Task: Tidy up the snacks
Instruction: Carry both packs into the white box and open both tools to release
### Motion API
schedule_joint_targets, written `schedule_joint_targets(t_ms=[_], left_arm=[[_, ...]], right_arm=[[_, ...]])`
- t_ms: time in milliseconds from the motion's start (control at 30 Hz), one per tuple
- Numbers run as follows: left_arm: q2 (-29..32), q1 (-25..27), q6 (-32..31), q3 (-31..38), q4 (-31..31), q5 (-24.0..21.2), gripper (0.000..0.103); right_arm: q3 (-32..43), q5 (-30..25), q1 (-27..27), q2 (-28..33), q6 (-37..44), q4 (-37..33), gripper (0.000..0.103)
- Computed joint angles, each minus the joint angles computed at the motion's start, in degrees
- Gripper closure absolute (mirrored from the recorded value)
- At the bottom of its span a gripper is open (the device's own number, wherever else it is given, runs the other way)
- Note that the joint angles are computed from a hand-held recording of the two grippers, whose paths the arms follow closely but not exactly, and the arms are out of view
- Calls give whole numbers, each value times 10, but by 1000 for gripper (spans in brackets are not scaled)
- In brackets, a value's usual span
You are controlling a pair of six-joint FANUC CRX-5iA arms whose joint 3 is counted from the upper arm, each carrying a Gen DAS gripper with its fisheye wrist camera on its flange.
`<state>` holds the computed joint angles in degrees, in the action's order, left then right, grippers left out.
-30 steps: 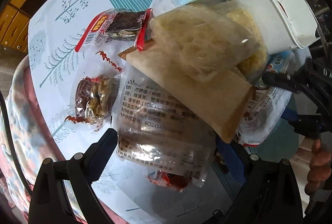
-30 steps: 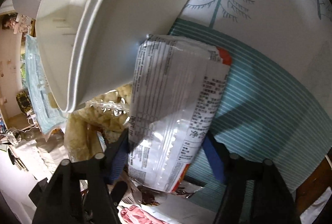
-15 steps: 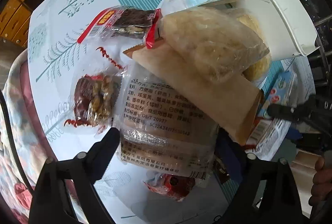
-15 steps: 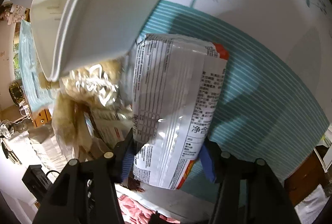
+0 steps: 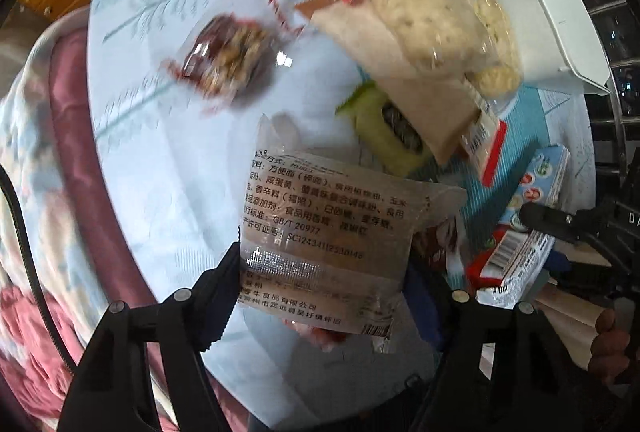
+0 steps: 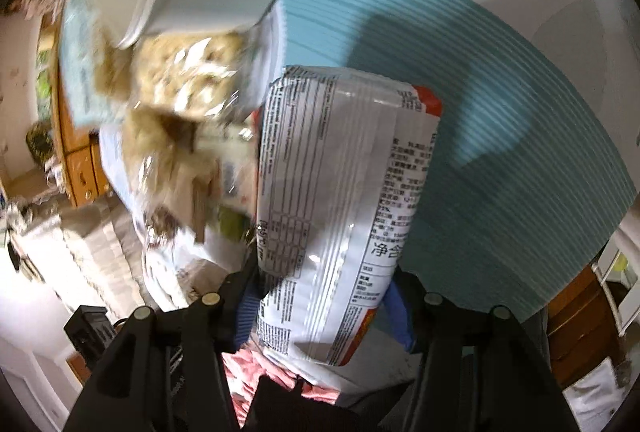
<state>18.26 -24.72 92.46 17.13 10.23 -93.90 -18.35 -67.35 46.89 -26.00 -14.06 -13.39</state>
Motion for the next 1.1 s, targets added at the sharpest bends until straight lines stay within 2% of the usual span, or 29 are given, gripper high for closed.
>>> schedule_joint_targets(t_ms=[200,267,400,567,867,1100], left_arm=[[-36,9,44,-25,11,-16,30],[-33,-7,80,12,20,-43,30],[-42,-14,115,34,29,-46,30],[-24,-32,151,89,44,-38,30],[65,-94,229,254,45,-18,29],[181,-136,294,447,34,-29,28]], right_arm=[[75,-48,-36,44,135,-31,48],[106,-74,-47,59,182,-34,48],[146,-115,-51,73,236,-20,48],[188,-179,-96,78,317,-11,48],[239,-263,-214,86,460,-10,48],[265,-267,-300,102,573,-2,48]])
